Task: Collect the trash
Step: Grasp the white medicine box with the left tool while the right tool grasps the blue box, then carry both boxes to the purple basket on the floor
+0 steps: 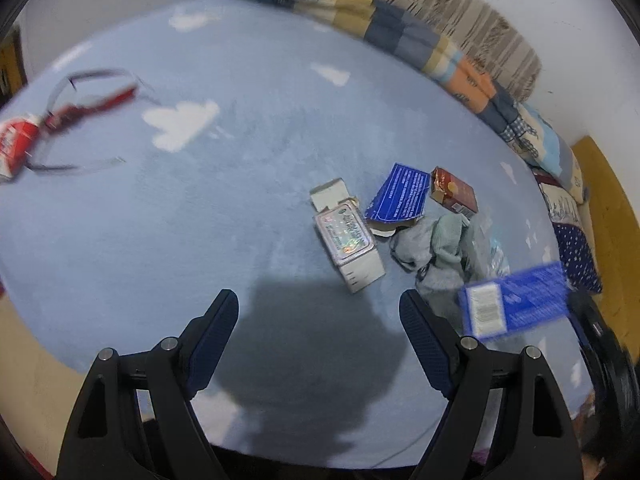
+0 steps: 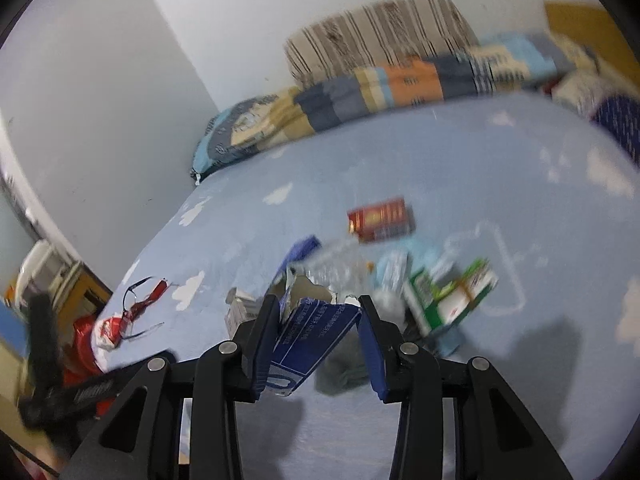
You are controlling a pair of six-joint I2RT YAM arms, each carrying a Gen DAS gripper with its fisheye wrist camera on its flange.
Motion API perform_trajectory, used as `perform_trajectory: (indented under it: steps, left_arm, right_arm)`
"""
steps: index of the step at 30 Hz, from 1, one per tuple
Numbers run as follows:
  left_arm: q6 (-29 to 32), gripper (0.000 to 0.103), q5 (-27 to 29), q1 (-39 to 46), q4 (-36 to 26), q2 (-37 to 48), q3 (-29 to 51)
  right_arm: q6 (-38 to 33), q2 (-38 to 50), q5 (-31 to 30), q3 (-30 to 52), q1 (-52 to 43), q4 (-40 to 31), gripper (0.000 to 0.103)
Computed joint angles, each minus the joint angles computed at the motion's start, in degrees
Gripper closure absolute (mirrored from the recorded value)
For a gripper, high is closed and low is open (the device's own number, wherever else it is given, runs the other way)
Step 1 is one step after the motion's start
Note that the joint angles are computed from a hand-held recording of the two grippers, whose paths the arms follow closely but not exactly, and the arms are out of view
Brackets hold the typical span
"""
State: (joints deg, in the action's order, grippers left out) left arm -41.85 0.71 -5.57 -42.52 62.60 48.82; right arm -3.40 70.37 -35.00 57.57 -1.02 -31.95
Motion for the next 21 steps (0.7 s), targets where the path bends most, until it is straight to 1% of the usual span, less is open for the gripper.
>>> perform_trajectory:
  steps: [2, 4, 5, 7, 10, 11, 12, 13, 14, 17, 21]
  left_arm:
    - [-0.29, 0.021, 2.92, 1.78, 1.35, 5.93, 2.06]
    - [-0.92, 0.023, 5.34, 3.18, 2.77, 11.51, 4.11]
    - [-1.57, 0.028, 5.22, 3.13, 3.29, 13.03, 4.77]
    - [-1.81, 0.03, 5.22, 3.25, 4.44, 16.05, 6.33]
    - [-2.47, 0.033, 3.74, 2.69, 6.43, 19.48, 8.35]
    - [-2.33, 0.04, 3.33, 2.46, 6.82, 21.06, 9.16]
    - [-2.3, 0.044, 2.87, 2.28, 6.89, 22.27, 9.84]
    - [-2.09, 0.05, 2.83, 2.31, 6.61, 23.36, 10.45]
    - [-1.93, 0.057, 3.61, 2.43, 6.52, 24.61, 10.85]
    - [-1.6, 0.06, 6.24, 3.06, 7.56, 25.65, 10.18]
    - [-1.63, 0.061, 6.81, 4.21, 9.72, 22.83, 6.99]
  right_arm:
    - [-1.17, -1.03, -0.85, 0.38, -1.16, 0.35, 0.061]
    - [-0.22, -1.05, -2.96, 0.32, -2.64, 1.44, 0.061]
    - [0.47, -0.89, -4.25, -0.01, -3.32, 2.1, 0.061]
    - [0.86, -0.33, -5.68, 0.05, -4.04, 2.05, 0.061]
    - [0.73, 0.09, -8.01, 0.48, -5.2, 1.43, 0.061]
    - [0.51, -0.35, -8.15, 0.24, -5.39, 1.68, 0.061]
    - [0.4, -0.73, -7.99, 0.07, -5.43, 2.22, 0.061]
    - [0.31, -1.06, -7.95, -0.04, -5.6, 2.59, 0.061]
    - [0.37, -1.4, -7.89, -0.23, -5.67, 2.89, 0.061]
    - [0.23, -1.82, -8.16, -0.62, -6.16, 3.09, 0.061]
    - [0.39, -2.11, -8.21, -0.99, -6.36, 2.96, 0.061]
